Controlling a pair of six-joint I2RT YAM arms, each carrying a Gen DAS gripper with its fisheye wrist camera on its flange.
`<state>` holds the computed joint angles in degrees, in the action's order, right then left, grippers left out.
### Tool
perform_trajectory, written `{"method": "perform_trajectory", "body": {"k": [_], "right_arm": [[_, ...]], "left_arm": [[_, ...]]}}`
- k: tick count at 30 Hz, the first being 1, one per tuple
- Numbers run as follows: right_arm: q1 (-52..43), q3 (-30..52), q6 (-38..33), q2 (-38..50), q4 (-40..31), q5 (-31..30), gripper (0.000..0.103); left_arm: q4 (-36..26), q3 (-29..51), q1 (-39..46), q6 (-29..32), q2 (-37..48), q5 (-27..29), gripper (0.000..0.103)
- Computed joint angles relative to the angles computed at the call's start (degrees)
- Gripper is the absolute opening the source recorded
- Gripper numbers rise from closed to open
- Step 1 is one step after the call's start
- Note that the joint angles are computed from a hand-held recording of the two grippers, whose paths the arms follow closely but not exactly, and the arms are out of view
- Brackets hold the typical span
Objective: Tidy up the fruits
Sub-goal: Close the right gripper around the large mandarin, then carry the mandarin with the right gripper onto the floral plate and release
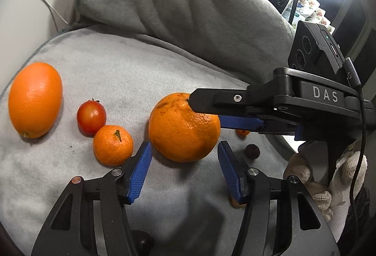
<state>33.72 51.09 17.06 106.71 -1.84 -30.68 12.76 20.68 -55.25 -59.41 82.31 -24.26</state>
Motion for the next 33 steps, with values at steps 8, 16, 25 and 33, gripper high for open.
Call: {"method": "perform_trajectory", "body": {"k": [8,16,25,33], "right_arm": [[0.47,0.82,0.64,2.08,0.88,-0.74,0.066],[0.6,-0.31,0.71,1.38,2.26,-0.16,0.064],[0.28,-3.82,0.58,-1.94,3.44,0.87,0.064],[-1.56,-8.82,-0.21,-8.37,4.0,1.18,0.064]], "left_arm": [[2.42,-0.14,1.77,0.65,1.71,1.94,0.053],[1.14,0.34,1.6,1.15,1.22,1.66,0.051],[0.09,0.63,-0.07,0.52,0.48,0.68,0.051],[-0.88,2.45,-2.8,1.3,0.04,-1.31,0.05]]}}
